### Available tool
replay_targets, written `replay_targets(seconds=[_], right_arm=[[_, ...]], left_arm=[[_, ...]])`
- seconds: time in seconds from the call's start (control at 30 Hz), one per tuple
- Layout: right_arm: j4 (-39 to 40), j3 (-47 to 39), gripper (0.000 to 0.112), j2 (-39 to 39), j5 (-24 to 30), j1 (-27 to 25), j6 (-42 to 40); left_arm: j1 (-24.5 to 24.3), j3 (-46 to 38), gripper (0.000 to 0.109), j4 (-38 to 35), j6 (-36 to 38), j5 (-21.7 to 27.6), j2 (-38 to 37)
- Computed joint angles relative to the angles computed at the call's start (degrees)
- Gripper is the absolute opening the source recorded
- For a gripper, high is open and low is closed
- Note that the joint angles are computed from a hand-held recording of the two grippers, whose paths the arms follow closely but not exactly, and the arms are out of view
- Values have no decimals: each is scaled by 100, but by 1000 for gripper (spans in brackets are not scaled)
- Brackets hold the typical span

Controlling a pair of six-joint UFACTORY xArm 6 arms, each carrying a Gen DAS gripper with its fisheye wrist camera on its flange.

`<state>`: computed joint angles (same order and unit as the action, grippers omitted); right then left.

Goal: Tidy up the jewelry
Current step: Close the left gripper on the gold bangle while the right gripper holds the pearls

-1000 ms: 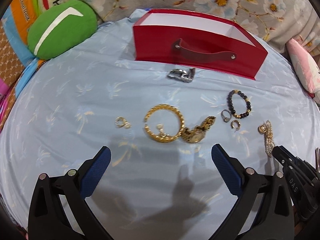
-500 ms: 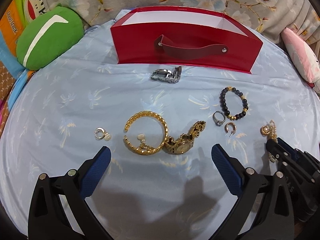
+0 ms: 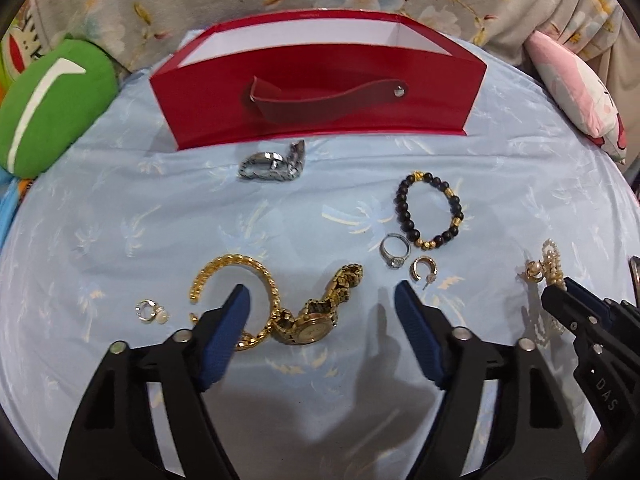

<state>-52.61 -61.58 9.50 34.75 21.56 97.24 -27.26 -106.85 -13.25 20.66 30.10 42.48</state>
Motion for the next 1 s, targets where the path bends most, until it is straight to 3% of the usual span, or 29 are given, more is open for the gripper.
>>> replay_targets(seconds=[0.07,0.23,0.3,0.33,0.5,0.83,1.0], right_arm=[[13,14,16,-8,-32,2,-3],[19,19,16,-19,-34,26,-13],[17,10,16,-16,-38,36,-7],[17,2,16,-9,-36,44,-10],[11,1,16,-24,-8,99,9],[-40,32,16,-113,33,177,37],[9,29,16,-94,24,191,10]], left_arm=[[33,-217,58,-198,136,253,138],[42,24,38,-384,423,116,31],[53,156,21,-603,620,69,-52],[66,179,19,-711,710,93,-69],[99,517,12,-1317,1220,80,-318],[152,1404,11,-2399,2147,129,-1036],[142,1701,12,-2349,2199,37,-1222]])
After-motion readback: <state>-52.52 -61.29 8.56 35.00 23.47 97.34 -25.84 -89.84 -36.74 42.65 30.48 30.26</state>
